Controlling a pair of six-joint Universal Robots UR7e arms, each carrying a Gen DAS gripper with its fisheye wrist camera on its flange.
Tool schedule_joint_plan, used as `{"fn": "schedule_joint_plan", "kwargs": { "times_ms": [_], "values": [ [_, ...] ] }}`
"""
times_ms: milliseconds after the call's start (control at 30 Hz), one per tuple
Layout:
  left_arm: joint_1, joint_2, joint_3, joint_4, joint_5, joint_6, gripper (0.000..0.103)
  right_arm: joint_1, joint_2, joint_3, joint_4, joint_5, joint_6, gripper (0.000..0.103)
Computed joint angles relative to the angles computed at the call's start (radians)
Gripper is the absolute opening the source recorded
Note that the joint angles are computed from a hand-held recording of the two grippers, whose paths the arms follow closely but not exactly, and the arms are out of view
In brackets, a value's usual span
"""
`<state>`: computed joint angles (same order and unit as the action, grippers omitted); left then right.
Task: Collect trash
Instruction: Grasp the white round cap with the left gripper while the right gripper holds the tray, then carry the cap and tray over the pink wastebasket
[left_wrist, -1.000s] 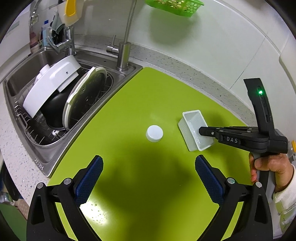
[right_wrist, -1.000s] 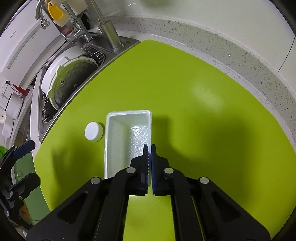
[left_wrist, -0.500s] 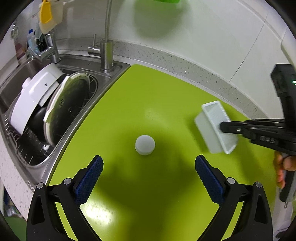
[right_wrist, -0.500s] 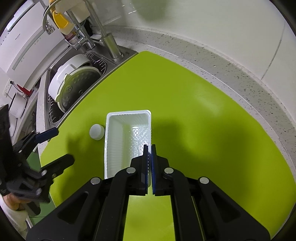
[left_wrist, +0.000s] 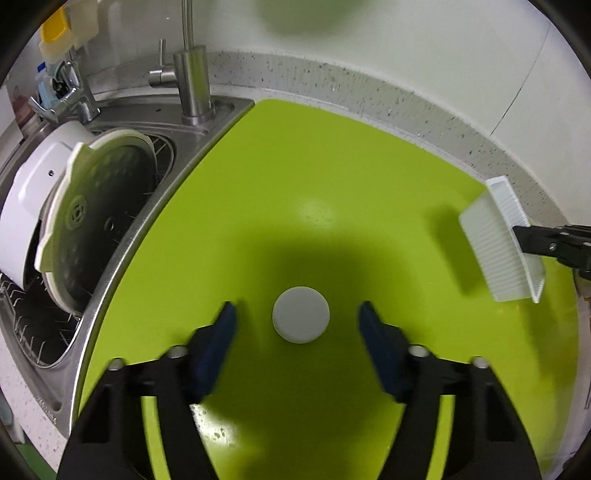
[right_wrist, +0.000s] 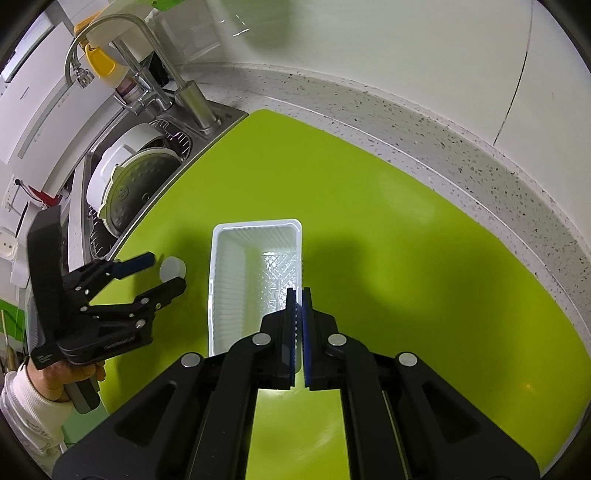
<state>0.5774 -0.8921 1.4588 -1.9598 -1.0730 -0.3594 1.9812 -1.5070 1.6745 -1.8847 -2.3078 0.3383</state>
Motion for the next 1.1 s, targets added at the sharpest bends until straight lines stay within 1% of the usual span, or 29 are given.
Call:
{"fn": "schedule_joint_plan", "kwargs": {
  "times_ms": [33,67,100,133,167,400,600,700,900,1000,1100],
  "values": [
    [0.000,0.003,0.001,-0.005,0.007,0.003,0.054,-0.001,-0.001,0.000,-0.001,0.001,-0.001,0.002],
    [-0.001,0.003,0.004,-0.011,0.010,0.007,0.049,-0.002,-0.002,0.000,-0.003,0.002,-0.001,0.002],
    [-0.001,0.004,0.004,-0.011,0.017,0.008,0.047,-0.003,-0.002,0.001,-0.005,0.003,-0.002,0.002],
    [-0.001,0.003,0.004,-0.010,0.019,0.007,0.042,-0.003,-0.001,0.001,-0.008,0.003,-0.004,0.002],
    [-0.002,0.003,0.004,-0.009,0.023,0.007,0.032,-0.003,-0.002,0.003,-0.010,0.003,-0.003,0.002],
    [-0.004,-0.012,0.006,-0.003,0.007,0.000,0.032,0.007,0.002,0.009,-0.013,0.005,-0.007,0.002],
    [-0.035,-0.068,0.029,0.008,0.003,-0.024,0.032,0.044,0.002,0.008,0.001,0.006,-0.019,0.002],
    [-0.063,-0.118,0.055,0.020,0.008,-0.054,0.032,0.074,-0.003,0.012,0.007,0.007,-0.021,0.002],
    [-0.125,-0.242,0.117,0.058,0.043,-0.131,0.032,0.167,-0.008,0.029,0.051,0.015,-0.021,0.002],
    [-0.161,-0.315,0.155,0.091,0.070,-0.186,0.032,0.216,-0.003,0.036,0.070,0.036,-0.022,0.002],
    [-0.199,-0.400,0.202,0.138,0.102,-0.265,0.032,0.258,0.011,0.042,0.073,0.068,-0.029,0.002]
  ]
}}
